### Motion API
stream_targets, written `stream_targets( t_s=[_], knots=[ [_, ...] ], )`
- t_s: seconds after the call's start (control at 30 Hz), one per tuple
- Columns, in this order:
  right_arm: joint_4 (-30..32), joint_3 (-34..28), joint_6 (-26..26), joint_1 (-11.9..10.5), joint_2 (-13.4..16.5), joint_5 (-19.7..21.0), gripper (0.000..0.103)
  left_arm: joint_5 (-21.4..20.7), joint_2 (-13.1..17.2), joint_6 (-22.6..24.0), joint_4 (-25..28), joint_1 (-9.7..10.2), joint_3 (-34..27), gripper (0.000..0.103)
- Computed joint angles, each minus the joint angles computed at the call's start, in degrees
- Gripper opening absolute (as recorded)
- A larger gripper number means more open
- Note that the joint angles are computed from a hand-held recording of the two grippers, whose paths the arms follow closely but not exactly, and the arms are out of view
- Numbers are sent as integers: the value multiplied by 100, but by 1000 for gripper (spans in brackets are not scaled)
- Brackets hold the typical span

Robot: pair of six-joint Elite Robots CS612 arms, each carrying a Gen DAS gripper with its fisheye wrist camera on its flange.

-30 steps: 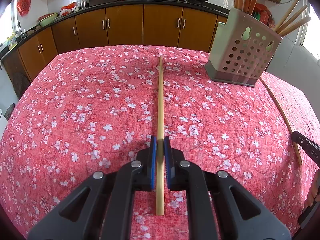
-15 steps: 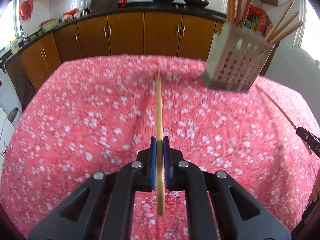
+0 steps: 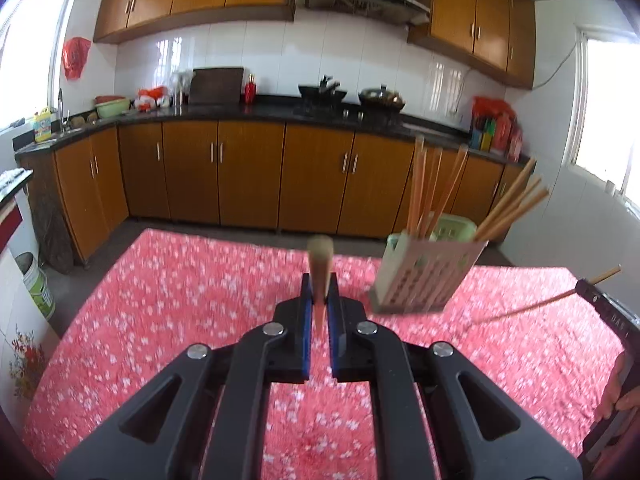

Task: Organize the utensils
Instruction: 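Carry the left tool's chopstick over the holder while the right tool carries its chopstick there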

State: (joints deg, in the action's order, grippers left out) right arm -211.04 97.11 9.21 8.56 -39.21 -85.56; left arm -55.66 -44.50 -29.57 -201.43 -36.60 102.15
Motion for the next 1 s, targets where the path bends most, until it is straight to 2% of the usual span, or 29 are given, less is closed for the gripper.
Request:
stream_targets(
  t_s=[0.37, 0.7, 0.87, 1.0],
  knots=[
    [-210, -121, 70, 26, -21, 164, 7, -15, -27, 214, -218, -46, -191, 8],
    [-695, -296, 109, 103, -60, 462, 7, -348, -16, 572, -690, -146, -436, 8],
    [-946, -481, 215, 123, -65, 552, 7, -381, 7, 844, -954, -192, -676, 8],
    [-1172, -689, 30, 186, -41, 488, 7, -336, 90, 1087, -1114, -204, -1034, 8]
  ],
)
